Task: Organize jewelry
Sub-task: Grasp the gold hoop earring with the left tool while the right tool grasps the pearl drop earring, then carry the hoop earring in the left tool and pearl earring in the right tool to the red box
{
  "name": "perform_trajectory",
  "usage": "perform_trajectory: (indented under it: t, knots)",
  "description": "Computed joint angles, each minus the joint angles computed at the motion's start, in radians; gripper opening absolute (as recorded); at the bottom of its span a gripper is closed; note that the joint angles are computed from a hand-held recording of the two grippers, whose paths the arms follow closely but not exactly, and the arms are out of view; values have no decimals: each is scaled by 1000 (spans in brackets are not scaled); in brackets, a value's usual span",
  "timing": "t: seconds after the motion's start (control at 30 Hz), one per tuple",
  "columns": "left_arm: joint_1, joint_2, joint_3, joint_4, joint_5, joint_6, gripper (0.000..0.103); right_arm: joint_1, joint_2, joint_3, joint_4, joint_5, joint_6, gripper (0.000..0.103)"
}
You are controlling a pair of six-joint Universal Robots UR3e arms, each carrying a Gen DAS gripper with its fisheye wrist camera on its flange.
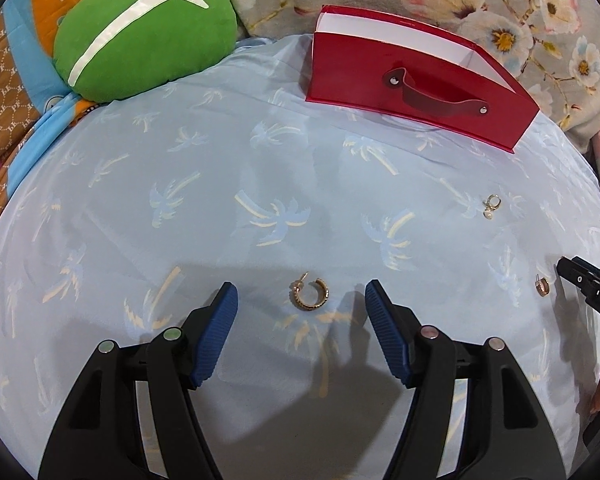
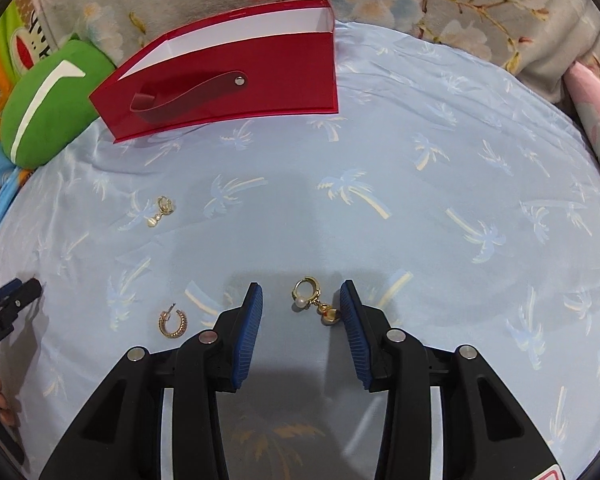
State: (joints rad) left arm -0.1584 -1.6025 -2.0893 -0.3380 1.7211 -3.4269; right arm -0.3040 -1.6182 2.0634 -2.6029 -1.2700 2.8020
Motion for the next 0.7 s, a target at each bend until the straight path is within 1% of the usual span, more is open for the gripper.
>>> perform_trajectory:
  t: [0.07,0.1,0.17,0.3,0.33,0.37,0.4,0.5,0.57,0.7]
  knots:
    - [4,3,-12,20,-11,7,60,2,-3,2,2,6,-5,25]
    - [6,4,-17,29,-16,8,56,2,-4,2,5,8,-4,24]
    - [17,12,-31,48,-37,10,51,0,-6,3,7,12,-4,20]
    - [24,14,-42,67,-54,18,32,-13,-18,9,23,31,-5,12]
    - [21,13,-42,68,-51,20,30,-15,-21,11,26,34,-5,10]
    - [20,12,-41,69,-56,25,22,-16,-24,14,27,36,-4,9]
    - [23,15,-43,68,-65,27,16,-17,-27,15,28,37,-4,9]
    - [27,20,-44,63,-87,29,16,-26,-38,19,46,48,-5,7]
    - [23,22,-41,55,-94,30,16,-38,-47,20,66,63,-9,3]
    - [22,34,-35,28,-124,21,16,-67,-79,34,97,85,-13,3]
